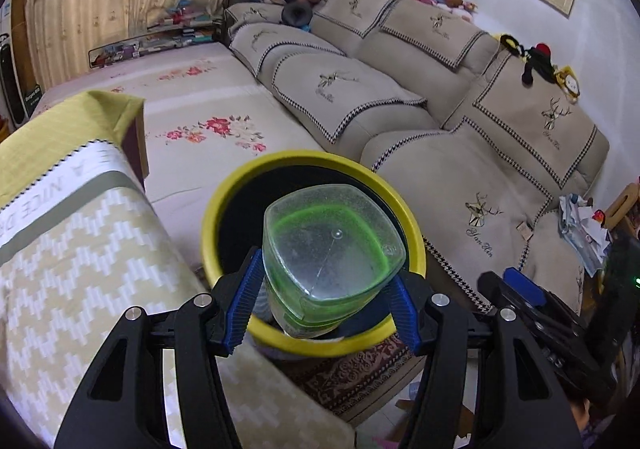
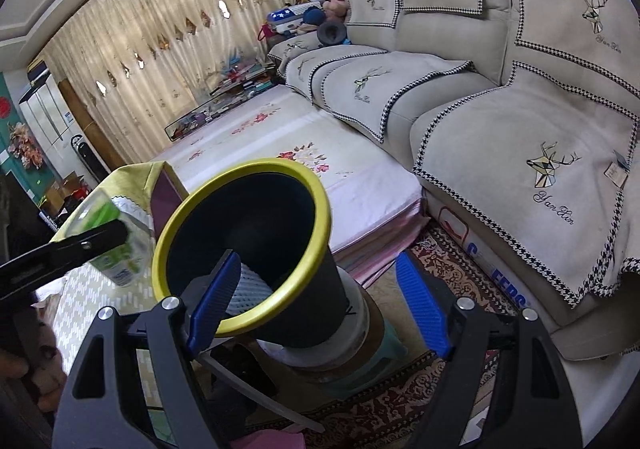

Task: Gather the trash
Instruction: 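Carry the green cup over the bin and release it with the left tool, then grasp the brown plastic tray on the table with the right tool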

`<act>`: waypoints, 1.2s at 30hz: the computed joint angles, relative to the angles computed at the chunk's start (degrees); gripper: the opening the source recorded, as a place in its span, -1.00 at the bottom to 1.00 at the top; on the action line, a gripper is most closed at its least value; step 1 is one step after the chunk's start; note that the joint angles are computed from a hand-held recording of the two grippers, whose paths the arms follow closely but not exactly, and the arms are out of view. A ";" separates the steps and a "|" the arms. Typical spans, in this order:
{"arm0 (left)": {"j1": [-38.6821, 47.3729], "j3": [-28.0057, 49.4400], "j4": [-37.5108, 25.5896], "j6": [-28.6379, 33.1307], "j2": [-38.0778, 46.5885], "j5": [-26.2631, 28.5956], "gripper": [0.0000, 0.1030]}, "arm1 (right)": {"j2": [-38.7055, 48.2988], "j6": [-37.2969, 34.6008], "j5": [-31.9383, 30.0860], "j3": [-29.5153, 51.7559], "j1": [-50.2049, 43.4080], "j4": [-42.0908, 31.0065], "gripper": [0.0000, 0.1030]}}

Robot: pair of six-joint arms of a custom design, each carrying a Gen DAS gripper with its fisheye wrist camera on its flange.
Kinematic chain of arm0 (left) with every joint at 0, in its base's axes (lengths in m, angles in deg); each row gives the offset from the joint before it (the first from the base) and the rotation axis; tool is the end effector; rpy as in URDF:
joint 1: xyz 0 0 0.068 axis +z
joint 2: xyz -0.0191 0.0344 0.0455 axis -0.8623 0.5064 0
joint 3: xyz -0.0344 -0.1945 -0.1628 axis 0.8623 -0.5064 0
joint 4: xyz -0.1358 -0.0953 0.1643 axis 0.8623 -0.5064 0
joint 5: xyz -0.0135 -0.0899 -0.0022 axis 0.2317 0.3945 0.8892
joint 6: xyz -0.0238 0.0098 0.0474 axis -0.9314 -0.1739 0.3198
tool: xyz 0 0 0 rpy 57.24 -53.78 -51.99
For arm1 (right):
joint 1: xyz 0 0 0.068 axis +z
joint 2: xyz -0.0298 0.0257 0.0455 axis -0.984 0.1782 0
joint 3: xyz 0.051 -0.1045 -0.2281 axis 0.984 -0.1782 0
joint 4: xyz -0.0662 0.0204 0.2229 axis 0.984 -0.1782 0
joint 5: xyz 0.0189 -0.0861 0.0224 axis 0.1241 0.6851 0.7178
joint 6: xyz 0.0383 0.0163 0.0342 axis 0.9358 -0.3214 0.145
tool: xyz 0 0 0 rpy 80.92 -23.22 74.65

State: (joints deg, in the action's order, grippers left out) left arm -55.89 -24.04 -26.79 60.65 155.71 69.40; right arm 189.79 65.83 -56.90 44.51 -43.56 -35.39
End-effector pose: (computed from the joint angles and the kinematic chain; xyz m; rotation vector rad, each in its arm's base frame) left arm 0.3367 0.0073 0.0884 0.2770 2.4300 -0.4231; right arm 0.2880 0.1947 0.0590 0.3104 2.2830 0.2783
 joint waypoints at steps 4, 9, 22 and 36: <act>-2.02 1.23 2.90 -1.70 2.05 -2.86 0.41 | 0.09 0.25 -0.38 -0.52 -0.59 0.19 0.47; 0.09 -0.52 2.23 -2.85 -1.60 -1.65 0.46 | -0.39 0.29 -0.33 -0.70 0.05 -0.06 0.47; 29.59 -19.53 -8.67 8.63 -31.80 13.08 0.77 | 2.01 -2.05 -0.56 7.45 7.17 -5.88 0.47; 77.30 -1.74 -30.92 37.94 -20.44 27.32 0.82 | 14.56 -8.88 -5.75 39.72 22.06 -22.96 0.40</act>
